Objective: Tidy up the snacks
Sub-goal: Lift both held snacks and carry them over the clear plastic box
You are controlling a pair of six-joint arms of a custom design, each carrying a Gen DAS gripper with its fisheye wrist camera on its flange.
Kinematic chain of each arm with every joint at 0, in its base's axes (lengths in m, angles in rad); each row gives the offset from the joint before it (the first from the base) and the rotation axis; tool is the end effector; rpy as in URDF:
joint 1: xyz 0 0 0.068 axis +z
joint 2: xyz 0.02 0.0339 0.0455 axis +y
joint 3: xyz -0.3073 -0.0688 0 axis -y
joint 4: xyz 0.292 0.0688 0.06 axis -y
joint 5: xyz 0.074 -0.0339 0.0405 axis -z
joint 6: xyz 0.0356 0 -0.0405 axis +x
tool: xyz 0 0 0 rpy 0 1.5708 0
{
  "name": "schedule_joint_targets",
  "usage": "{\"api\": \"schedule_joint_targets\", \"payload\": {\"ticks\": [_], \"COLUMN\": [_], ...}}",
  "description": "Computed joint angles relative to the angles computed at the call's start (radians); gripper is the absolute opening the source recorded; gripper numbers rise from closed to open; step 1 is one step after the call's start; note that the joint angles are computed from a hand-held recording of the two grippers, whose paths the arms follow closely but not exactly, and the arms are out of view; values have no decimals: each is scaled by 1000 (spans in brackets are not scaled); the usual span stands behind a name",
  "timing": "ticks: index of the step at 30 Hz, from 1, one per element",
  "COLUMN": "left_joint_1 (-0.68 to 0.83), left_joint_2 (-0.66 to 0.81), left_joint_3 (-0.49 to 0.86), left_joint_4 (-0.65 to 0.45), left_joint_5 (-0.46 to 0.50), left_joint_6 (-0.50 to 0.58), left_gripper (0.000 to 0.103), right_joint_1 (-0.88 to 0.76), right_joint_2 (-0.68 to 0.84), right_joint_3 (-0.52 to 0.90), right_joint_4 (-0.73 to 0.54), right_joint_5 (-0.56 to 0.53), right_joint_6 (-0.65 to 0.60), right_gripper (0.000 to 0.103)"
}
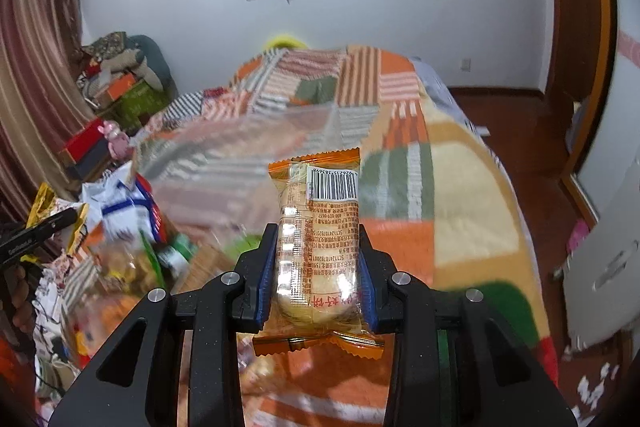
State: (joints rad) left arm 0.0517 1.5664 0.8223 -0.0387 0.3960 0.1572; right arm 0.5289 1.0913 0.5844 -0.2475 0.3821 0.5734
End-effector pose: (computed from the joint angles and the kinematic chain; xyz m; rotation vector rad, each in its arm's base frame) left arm 0.3501 0.0044 0.1918 0.3125 2.2842 -0.3588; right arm 0.2145 0.1100 0.2235 0.2388 2.2505 0.1392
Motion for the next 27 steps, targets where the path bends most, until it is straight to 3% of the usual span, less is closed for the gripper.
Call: {"api": "schedule_joint_targets", "payload": {"ticks": [12, 27], "left_joint_1": [-105, -192], "left_joint_2": [-5, 204], "left_joint_3": [100, 331], "left_joint_4": [31, -34], "left_joint_5": [-12, -33], "left_joint_6": [-41, -43], "left_gripper": [33, 33], "right_joint_1": [9, -65], "right_joint_2": [99, 224], "right_joint_3": [75, 152], "right_joint_4": [131, 206], "right_joint_5": [3, -88], "right_joint_6": [-104, -197], "right_gripper": [32, 32]}}
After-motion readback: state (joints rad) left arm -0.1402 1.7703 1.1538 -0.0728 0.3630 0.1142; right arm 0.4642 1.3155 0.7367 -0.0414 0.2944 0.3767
